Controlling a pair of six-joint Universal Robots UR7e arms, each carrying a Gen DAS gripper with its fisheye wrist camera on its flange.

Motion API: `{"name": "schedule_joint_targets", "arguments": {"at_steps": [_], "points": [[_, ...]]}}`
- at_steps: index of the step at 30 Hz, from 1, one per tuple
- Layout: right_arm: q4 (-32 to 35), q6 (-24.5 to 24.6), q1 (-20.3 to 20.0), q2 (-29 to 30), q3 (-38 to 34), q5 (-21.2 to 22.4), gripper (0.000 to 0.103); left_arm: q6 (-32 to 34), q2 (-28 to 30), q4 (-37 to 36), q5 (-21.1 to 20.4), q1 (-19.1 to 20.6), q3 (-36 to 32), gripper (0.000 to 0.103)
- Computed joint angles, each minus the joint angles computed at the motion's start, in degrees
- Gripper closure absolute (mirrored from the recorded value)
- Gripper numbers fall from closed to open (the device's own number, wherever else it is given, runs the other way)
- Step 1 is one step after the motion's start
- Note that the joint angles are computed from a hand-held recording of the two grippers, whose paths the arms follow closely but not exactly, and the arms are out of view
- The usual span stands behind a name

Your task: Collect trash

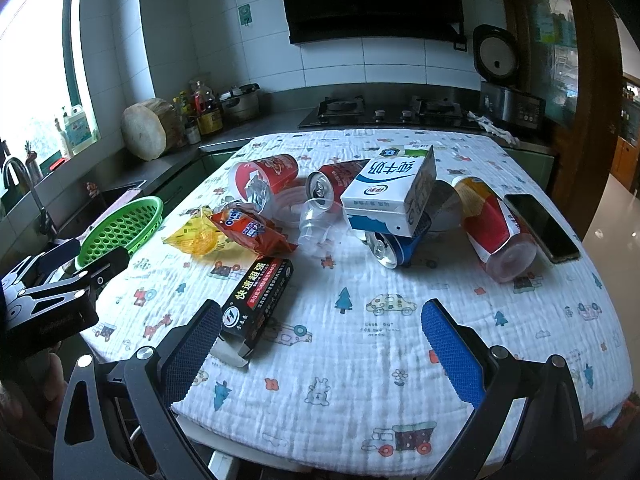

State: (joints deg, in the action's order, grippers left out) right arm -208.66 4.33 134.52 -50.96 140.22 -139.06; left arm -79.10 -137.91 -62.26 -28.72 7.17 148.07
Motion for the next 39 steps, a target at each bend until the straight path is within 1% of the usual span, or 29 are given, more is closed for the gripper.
{"name": "schedule_joint_targets", "arguments": {"at_steps": [13,19,32,39], "points": [[-0.3,-0.3,-0.3,0.4,-0.3,0.2,0.006,0.2,0.0,-0.3,0.1,0.3,0.1,0.005],[0.7,0.0,0.0,-0.1,-0.4,0.0,0.006,0.9,0.4,-1.7,0.4,1.1,0.1,0.005],[-0.6,-1.4,-1.0,-0.2,-0.4,1.1,0.006,3.9,0.5,-5.6,0.8,3.4,0.5,0.005],[-1.0,-1.9,-1.3,-0.3,-0.2,1.6,0.006,4.6,0.8,-6.4,1.0,3.8,0.5,0.005]]}}
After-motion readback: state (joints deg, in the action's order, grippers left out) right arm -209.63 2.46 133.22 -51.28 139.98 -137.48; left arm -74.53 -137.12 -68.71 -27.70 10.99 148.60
